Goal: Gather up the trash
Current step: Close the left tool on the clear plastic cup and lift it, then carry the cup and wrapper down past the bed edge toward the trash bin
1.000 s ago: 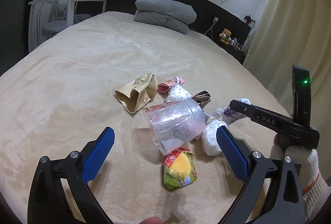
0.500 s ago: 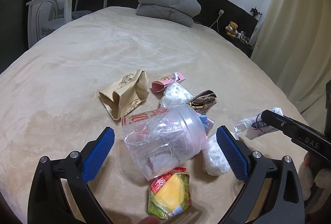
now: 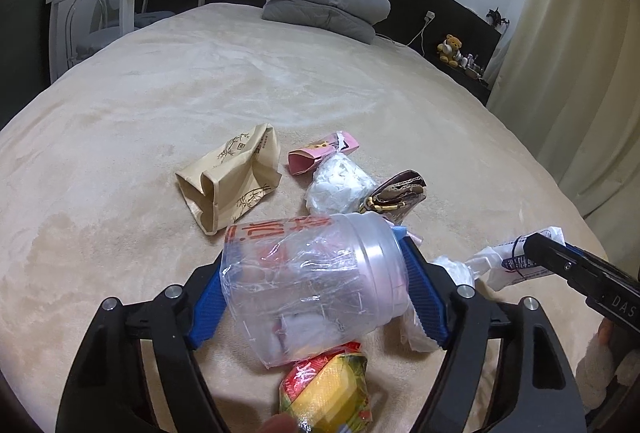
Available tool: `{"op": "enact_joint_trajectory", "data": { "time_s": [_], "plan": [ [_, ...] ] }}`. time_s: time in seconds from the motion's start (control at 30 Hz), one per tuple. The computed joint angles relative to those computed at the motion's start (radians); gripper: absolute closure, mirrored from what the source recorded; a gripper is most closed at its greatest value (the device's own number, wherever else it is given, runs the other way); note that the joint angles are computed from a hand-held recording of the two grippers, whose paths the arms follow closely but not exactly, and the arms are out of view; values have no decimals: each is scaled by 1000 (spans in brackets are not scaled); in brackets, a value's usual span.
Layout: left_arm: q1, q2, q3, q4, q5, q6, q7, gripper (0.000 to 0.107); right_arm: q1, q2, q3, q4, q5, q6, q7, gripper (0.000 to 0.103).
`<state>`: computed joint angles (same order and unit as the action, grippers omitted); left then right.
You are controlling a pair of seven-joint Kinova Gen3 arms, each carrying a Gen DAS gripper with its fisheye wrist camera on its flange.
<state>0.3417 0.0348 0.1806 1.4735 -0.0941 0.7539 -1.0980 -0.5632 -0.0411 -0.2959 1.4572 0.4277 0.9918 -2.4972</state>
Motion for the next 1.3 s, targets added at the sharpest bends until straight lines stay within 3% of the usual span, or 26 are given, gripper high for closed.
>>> {"op": "enact_joint_trajectory", "data": {
  "time_s": [0.33, 0.87, 1.3],
  "plan": [
    [-32, -48, -8, 58, 81, -64, -60, 33, 19, -45, -15, 72, -20, -77, -36, 70],
    [-57, -177, -8, 160, 198, -113, -177, 33, 88, -165, -110, 184, 1, -137, -107, 70],
    [-45, -331, -14, 247, 293, -93, -232, 33, 197, -288, -314, 213, 15, -68, -225, 70]
  ]
}}
